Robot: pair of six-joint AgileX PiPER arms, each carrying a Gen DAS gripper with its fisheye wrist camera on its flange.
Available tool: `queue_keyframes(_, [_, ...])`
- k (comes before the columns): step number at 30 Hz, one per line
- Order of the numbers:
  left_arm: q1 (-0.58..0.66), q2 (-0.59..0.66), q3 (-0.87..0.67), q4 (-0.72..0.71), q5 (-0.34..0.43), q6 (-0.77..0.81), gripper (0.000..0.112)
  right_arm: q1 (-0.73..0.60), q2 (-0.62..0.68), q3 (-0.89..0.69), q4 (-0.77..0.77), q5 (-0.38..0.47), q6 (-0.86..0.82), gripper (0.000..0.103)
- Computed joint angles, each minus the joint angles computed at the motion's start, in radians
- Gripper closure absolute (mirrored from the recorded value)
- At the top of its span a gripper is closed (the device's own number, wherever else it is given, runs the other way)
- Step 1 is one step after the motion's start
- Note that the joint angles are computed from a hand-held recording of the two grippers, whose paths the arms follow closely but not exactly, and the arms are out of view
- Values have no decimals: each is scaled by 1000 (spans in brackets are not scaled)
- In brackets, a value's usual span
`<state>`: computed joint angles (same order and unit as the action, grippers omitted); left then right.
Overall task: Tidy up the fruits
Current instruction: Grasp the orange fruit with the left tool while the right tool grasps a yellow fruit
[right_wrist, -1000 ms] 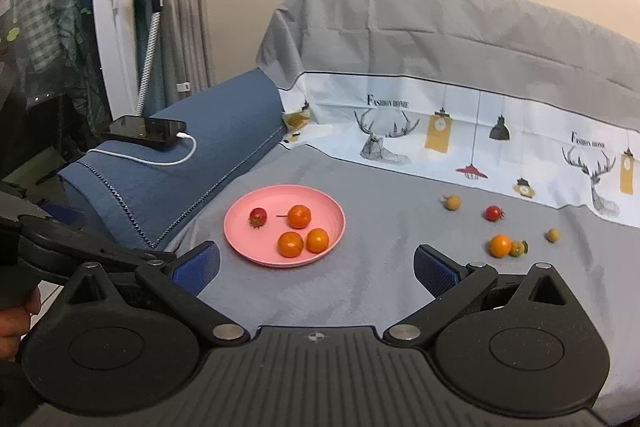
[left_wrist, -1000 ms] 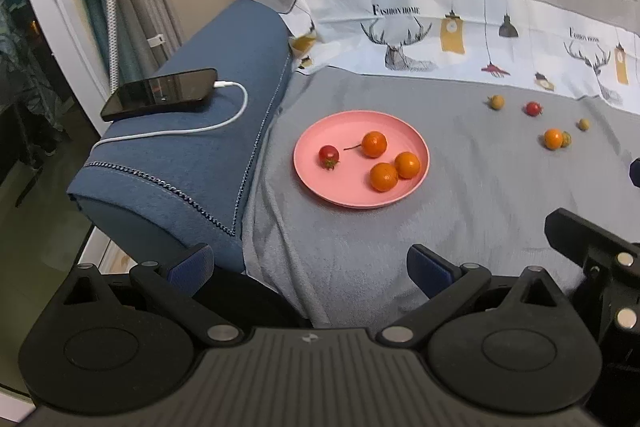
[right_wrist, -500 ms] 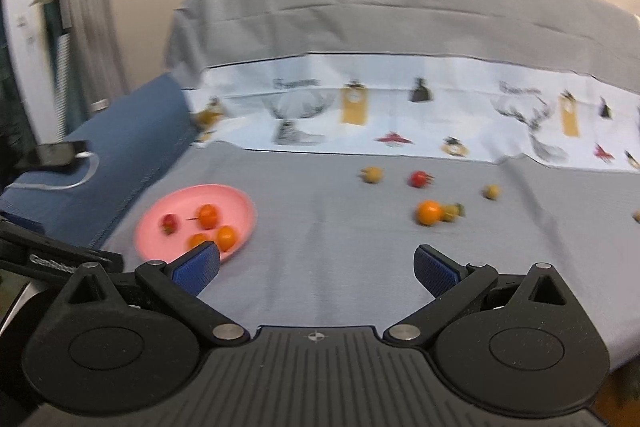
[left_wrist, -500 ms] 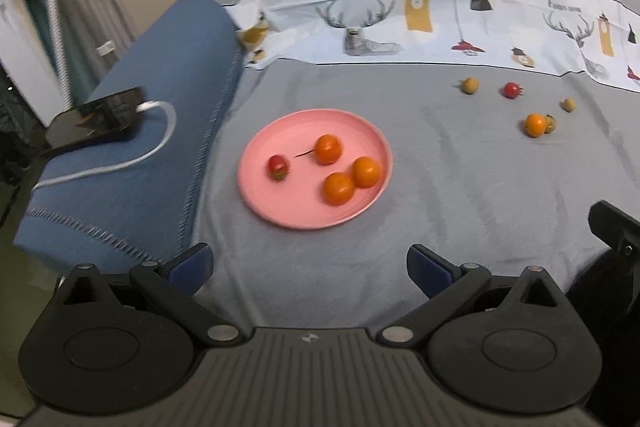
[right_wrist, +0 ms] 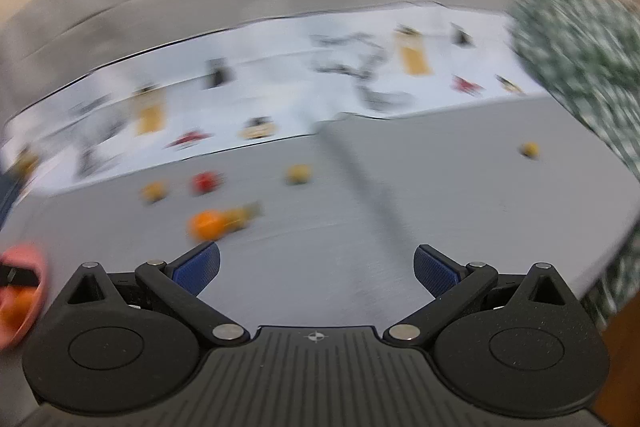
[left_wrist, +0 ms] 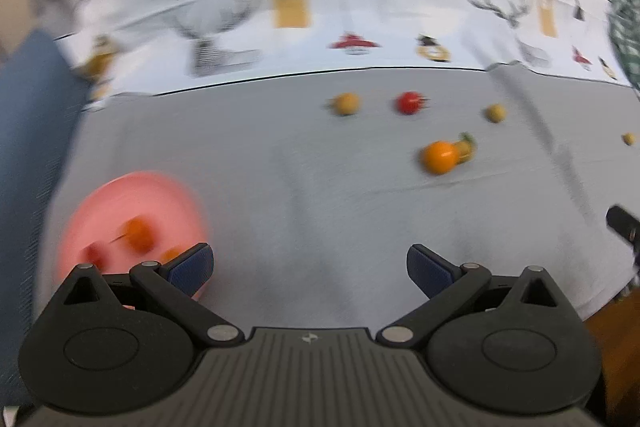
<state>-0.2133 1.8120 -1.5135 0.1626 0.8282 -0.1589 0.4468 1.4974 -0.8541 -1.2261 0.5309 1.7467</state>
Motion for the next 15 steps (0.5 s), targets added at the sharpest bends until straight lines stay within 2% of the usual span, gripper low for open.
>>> queue_keyframes(2, [-31,124,-130,-17,17,10,9,-157,43,-16,-22,-74,12,1])
queue_keyframes(5, [-73,299,-328,-15,45,26,9,-382,163,-91,-130,-154,115,1])
queue_keyframes(8, [-90,462,-522,-82,74,147,9,-542,324,-226,-224,-185,204,1])
queue_keyframes(9, [-99,514,-584,-80,83,161,9,-588,390,-293,-225,-188,190,1])
queue_keyframes(11, [-109,616,-719,-88,119,196,9,-658,523,-447,-128,-186,66,1])
queue_keyframes(15, [-115,835,-1079,-113,283,239,9,-740,758,-739,36,-155,-125,1])
